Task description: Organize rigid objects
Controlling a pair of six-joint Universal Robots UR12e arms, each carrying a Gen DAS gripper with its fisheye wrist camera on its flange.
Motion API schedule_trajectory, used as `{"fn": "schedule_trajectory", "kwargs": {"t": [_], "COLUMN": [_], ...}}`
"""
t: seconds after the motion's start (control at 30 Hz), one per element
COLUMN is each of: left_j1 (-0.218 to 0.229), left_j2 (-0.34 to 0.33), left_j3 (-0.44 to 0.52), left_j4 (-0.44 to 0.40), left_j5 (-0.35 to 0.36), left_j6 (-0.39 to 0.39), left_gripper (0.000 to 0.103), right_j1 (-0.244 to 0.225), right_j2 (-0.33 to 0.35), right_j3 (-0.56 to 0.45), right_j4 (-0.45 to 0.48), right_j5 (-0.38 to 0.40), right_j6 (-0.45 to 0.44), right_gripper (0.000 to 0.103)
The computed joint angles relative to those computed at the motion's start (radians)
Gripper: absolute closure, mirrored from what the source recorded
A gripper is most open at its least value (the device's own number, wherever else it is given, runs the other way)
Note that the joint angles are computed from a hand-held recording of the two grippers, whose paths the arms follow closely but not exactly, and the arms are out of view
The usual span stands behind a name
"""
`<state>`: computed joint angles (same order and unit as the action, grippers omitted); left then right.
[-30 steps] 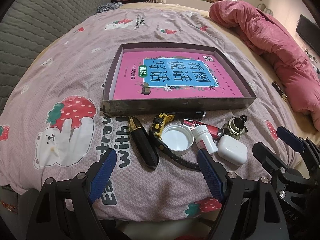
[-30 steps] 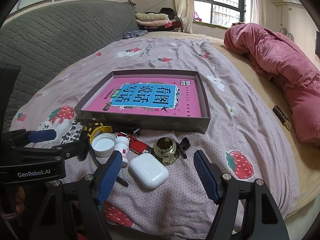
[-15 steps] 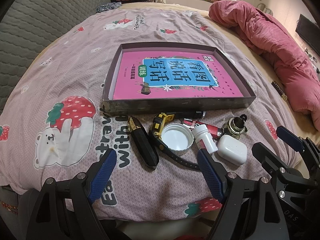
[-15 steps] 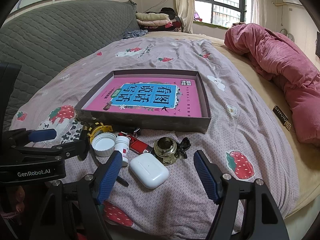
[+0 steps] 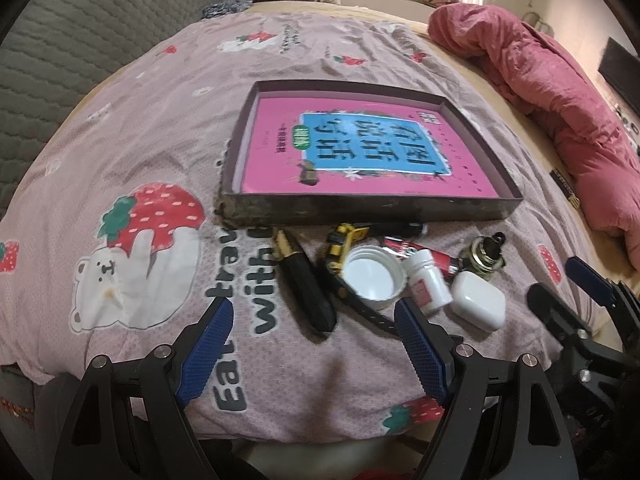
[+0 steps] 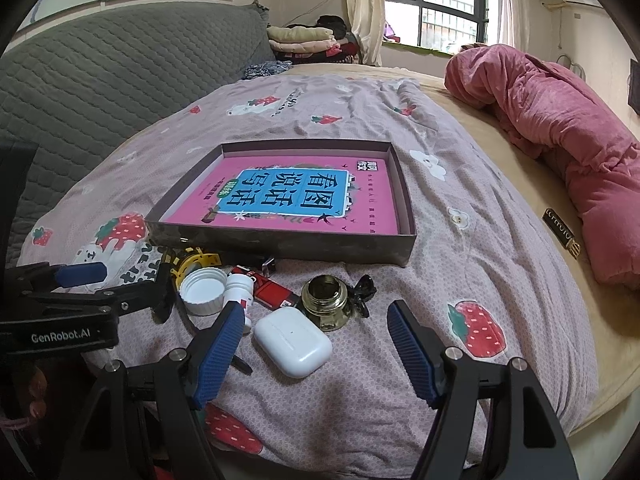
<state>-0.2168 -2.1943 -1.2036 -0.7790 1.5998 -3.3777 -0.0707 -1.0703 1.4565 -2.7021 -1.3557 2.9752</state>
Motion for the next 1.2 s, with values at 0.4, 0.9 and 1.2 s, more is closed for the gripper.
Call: {"fn": "schedule_trajectory", "kwargs": {"t": [0.4, 0.9, 1.2], "left_j1": [0.012, 0.011, 0.002], "left_j2": [-0.005, -0.03, -0.065], "left_j3": [0.001, 0.029, 0.074], "left_j4": [-0.03, -0.085, -0.124], "left_j5": [0.011, 0.029, 0.042], "left_j6": [-0.015, -0.037, -0.038], "left_gripper": [0.02, 0.02, 0.02], "right_j1": [-0.007, -0.01, -0.01], "right_j2": [0.003, 0.01, 0.015], "right_j3": [0.0, -0.004, -0.009], "right_j4": [-0.004, 0.008, 0.013], "right_j5": [-0.004, -0.006, -0.015], "right_j6": [0.021, 0.027, 0.032], "right_gripper": [0.03, 0.03, 0.03]}}
